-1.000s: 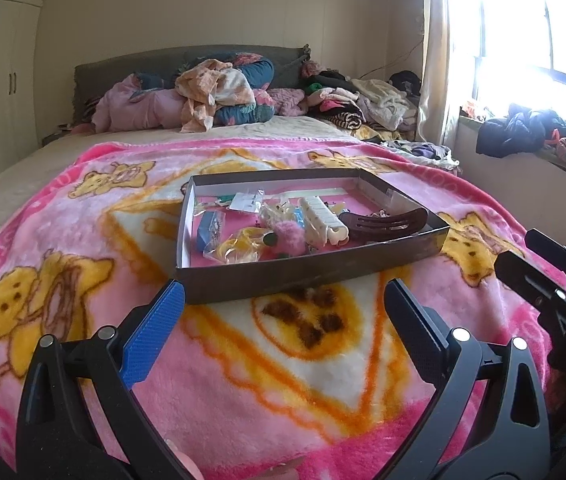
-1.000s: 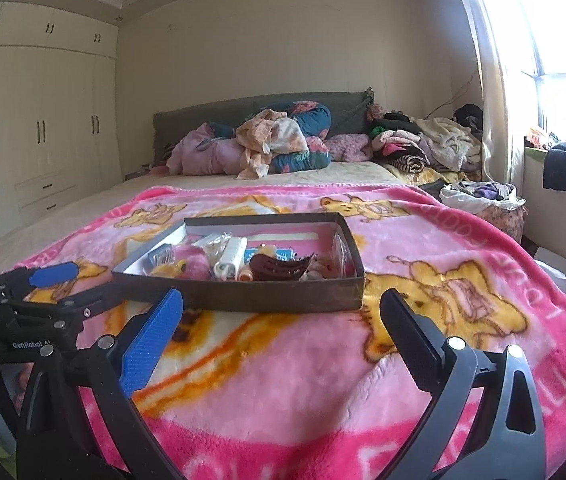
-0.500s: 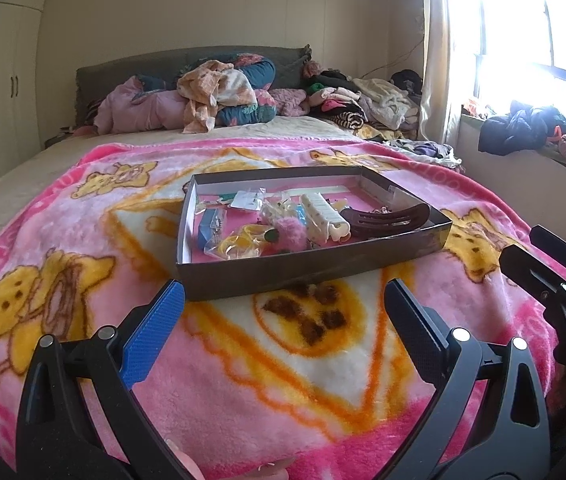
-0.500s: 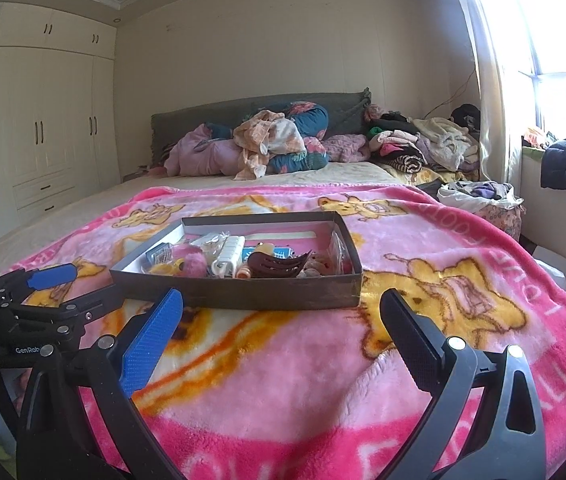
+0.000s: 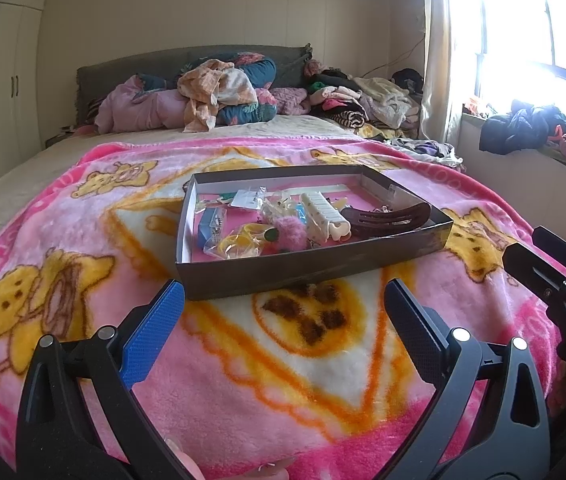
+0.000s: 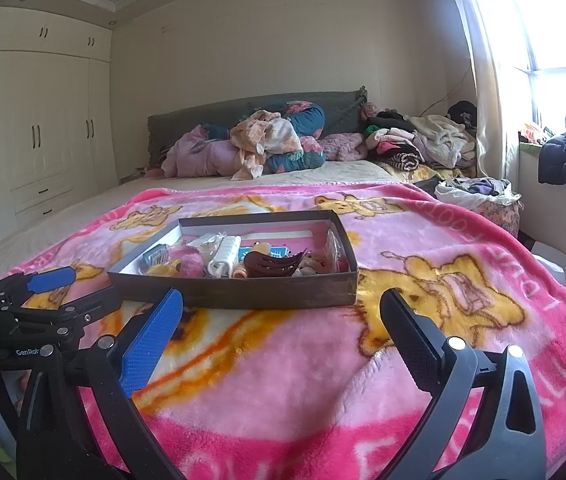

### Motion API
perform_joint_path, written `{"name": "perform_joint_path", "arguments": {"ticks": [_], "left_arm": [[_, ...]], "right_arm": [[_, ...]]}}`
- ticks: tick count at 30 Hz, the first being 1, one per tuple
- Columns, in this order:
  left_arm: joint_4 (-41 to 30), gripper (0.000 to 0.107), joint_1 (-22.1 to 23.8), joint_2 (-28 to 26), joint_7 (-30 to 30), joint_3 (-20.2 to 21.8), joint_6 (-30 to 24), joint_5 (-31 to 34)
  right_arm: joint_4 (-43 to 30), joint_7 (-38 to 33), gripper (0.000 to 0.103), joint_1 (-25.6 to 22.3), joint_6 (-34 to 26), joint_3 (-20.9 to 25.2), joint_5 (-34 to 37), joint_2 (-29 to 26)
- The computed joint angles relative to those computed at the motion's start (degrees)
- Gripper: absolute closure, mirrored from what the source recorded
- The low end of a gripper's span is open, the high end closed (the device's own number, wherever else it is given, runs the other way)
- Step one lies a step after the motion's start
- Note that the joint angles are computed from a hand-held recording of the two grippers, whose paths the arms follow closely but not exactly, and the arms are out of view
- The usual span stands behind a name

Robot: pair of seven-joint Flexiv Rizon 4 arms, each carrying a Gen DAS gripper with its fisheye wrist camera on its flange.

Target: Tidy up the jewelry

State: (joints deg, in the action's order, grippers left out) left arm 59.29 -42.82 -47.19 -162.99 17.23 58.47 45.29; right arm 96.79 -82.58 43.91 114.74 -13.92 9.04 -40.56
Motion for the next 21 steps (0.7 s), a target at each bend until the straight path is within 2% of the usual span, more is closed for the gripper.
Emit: {"name": "perform_joint_path", "arguments": {"ticks": [21], "left_arm": [[-0.2, 0.015, 0.0, -0.1, -0.1, -0.1, -0.6, 0.4]], "right_arm": [[-0.1, 0.4, 0.006, 0.3, -0.1, -0.5, 0.6, -0.2]]}}
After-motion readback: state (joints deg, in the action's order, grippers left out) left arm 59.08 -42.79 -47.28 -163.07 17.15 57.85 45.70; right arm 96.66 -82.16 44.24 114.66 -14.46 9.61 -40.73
